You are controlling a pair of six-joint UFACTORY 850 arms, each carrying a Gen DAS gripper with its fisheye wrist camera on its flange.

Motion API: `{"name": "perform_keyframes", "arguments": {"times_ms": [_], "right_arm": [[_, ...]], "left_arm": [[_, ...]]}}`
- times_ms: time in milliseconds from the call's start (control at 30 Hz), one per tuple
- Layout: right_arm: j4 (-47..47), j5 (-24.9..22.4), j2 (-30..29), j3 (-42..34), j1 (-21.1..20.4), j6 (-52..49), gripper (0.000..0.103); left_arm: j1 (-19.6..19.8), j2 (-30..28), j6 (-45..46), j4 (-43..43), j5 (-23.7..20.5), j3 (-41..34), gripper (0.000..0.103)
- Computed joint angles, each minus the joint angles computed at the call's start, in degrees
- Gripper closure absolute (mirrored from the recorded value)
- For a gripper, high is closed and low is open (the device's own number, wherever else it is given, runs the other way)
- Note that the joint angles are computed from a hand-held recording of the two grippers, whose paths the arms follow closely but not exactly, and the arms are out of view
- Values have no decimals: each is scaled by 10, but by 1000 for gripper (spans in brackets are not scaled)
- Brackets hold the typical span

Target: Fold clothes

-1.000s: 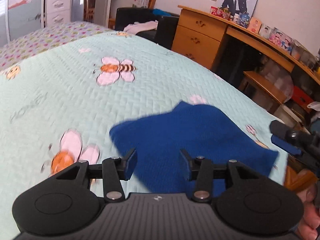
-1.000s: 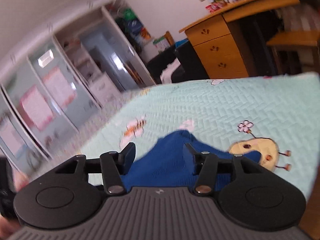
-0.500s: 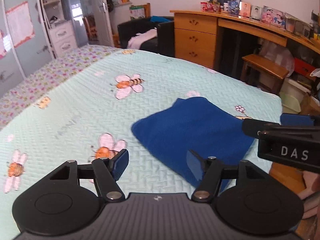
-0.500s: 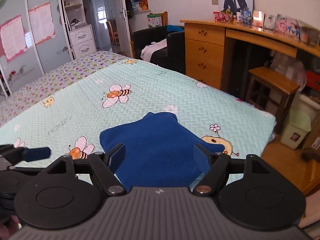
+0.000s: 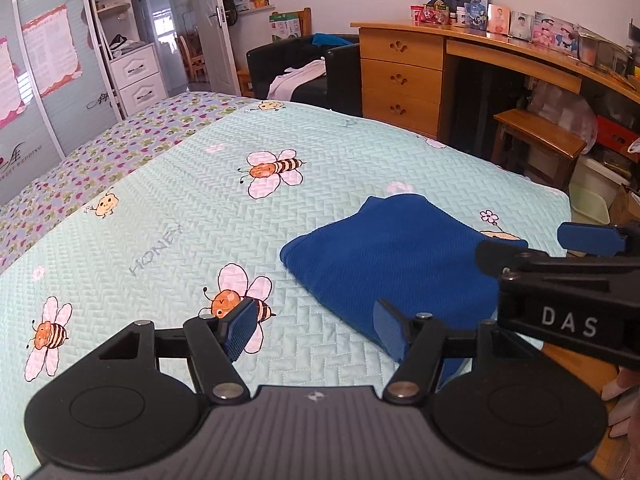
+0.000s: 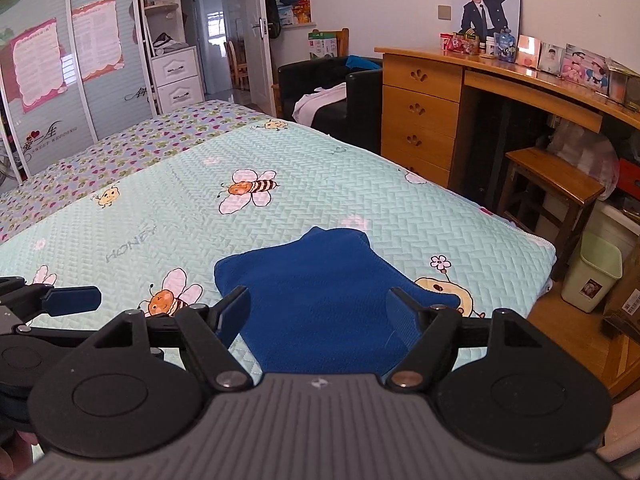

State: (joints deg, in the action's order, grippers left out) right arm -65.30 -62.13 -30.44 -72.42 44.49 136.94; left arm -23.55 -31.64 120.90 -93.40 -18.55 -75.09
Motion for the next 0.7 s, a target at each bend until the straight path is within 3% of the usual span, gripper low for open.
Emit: {"name": "perform_keyframes", "arguments": {"times_ms": [700], "right_arm": [[-10, -1, 4, 8, 8, 17, 28]], "left_arm": [[-5, 9, -13, 15, 9, 9, 36]]}}
